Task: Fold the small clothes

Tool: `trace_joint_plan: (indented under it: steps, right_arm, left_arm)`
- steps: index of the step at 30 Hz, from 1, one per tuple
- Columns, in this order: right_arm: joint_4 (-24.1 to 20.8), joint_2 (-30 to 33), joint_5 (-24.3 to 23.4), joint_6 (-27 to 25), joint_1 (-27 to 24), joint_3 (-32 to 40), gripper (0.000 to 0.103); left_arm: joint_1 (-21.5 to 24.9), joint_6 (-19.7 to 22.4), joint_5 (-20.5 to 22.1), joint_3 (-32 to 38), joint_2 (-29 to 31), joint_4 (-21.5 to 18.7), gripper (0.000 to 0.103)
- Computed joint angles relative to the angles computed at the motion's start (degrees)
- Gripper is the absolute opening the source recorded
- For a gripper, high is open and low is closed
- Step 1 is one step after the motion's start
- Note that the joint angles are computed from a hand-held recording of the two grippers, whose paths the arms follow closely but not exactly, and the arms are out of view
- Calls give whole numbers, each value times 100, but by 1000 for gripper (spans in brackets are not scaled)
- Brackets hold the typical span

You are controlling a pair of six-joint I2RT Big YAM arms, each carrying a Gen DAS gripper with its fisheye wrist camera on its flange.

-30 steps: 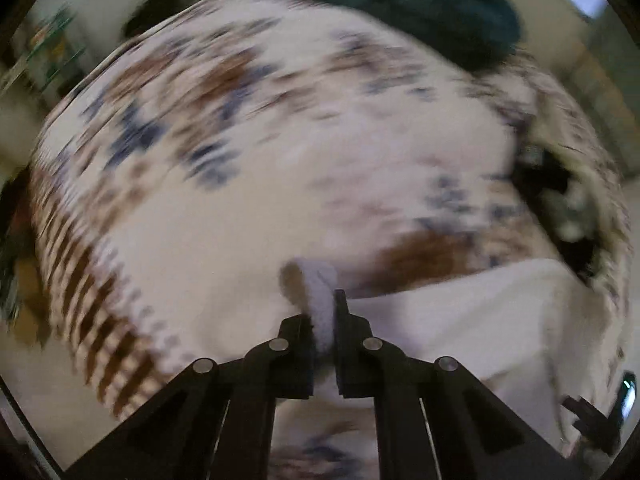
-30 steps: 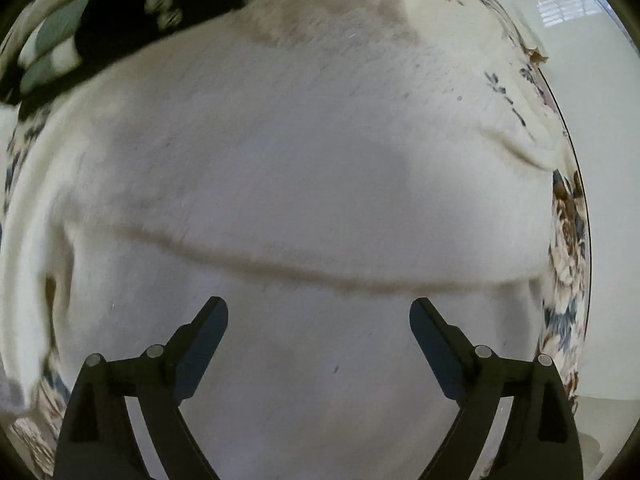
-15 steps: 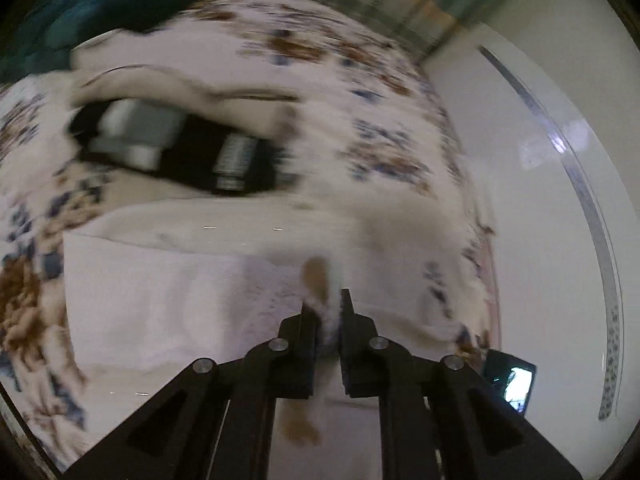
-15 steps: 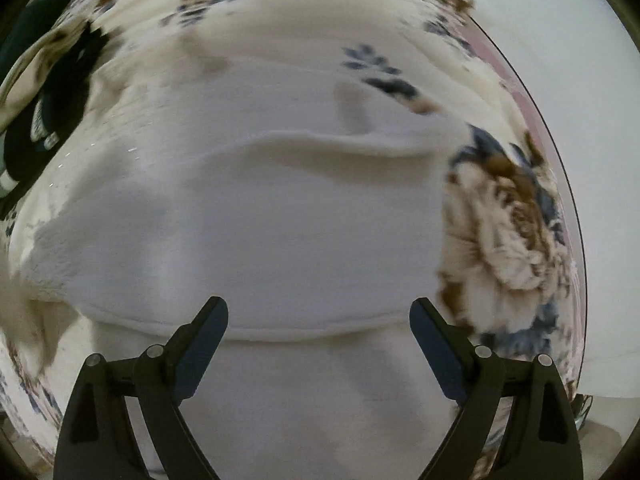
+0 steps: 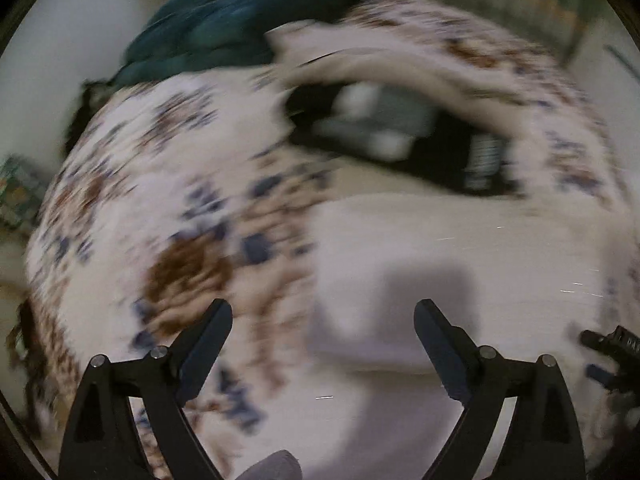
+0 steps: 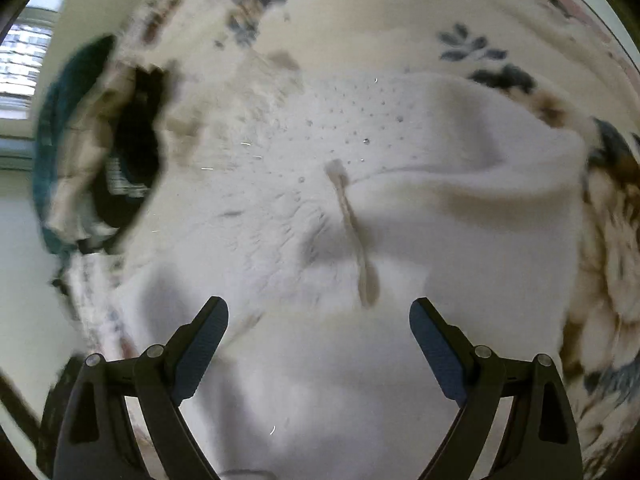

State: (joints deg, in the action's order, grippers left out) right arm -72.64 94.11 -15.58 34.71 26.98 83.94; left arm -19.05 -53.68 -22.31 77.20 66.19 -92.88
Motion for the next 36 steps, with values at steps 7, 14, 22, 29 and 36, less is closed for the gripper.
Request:
trace_joint_plan:
  steps: [7, 14, 22, 29, 36]
  right_arm:
    - [167, -201, 1155, -71, 416, 52, 6]
    - [-360, -954, 1602, -325, 38, -119, 6]
    - [-562, -804, 1293, -696, -777, -660, 8]
    - [-93, -1172, 982, -127, -934, -835, 51]
    - [-670, -1043, 563, -286, -809, -899, 55]
  left_arm:
    - [232, -422, -42, -454, -301, -338, 93]
    - [287, -68, 64, -96, 197, 212, 93]
    - [369, 1046, 243, 75, 1086, 1064, 93]
    - [495, 1872, 412, -284, 1474, 1491, 93]
    - [406, 2007, 575, -134, 1082, 1301, 93]
